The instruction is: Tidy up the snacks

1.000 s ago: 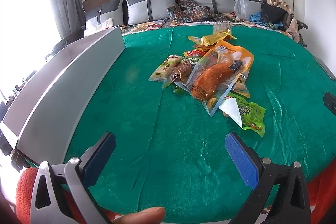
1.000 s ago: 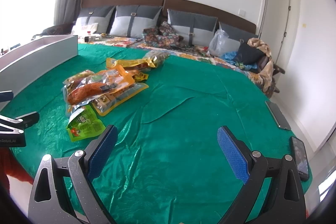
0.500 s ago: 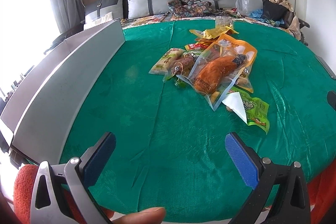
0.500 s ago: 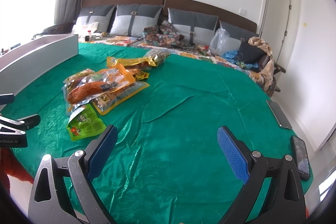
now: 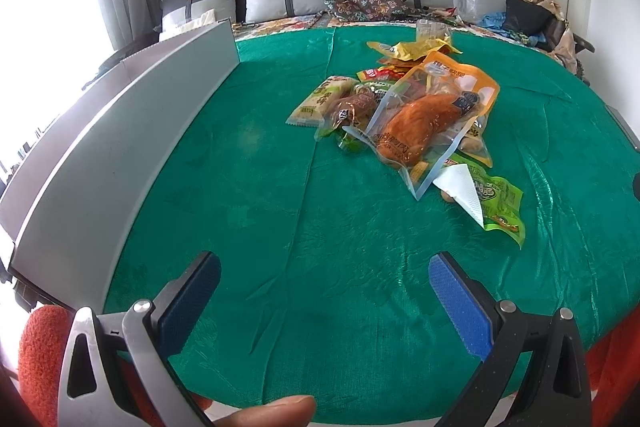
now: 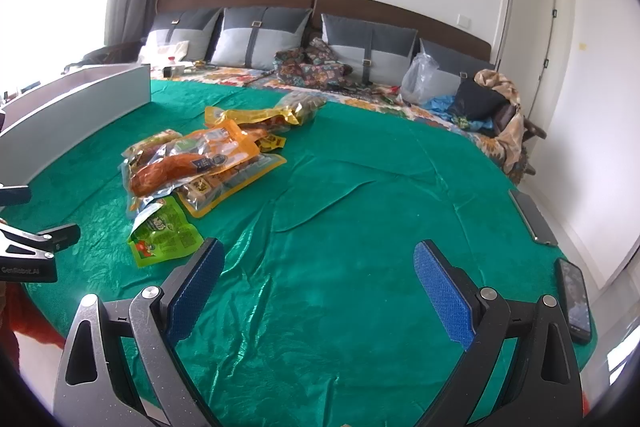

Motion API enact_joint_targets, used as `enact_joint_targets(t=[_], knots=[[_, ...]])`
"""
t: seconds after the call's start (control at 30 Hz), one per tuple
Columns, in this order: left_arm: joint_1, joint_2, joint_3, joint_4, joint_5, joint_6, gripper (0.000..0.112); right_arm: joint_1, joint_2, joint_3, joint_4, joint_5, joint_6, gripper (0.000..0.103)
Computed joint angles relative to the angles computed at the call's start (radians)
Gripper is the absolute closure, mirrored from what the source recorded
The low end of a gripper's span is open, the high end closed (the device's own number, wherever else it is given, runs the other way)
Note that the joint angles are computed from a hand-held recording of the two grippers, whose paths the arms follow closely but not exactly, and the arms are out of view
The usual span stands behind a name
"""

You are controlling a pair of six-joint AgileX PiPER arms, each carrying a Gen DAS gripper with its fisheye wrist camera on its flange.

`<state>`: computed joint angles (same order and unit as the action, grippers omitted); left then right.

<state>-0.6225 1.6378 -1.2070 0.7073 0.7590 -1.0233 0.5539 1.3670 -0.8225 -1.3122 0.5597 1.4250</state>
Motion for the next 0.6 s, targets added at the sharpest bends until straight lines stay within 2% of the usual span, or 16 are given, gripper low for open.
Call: enact_joint_targets(t=[0.17,0.27,0.4,0.6], knots=[[0.023,0.004,0.000,-0.045,-0.018,0.032,0.009,0.001,0.004,0.001,-0.003,-0.002,0.006,0.006],[0.040,0.010,0.004,-0.065,-0.056,0.035,0.009,0.002,0.008,0.003,-0.008,-0.005,0.014,0.006],[0.054,0.026,-0.011,-0.102,-0.055,0.070,0.009,-0.007,0.016,0.001,0.001,-0.019,0.009,0.006],[0.068,0.061,-0.040,-0.139,-0.051,0.114,0.009,-0.062,0.007,-0.004,0.122,-0.092,-0.097,0.006]])
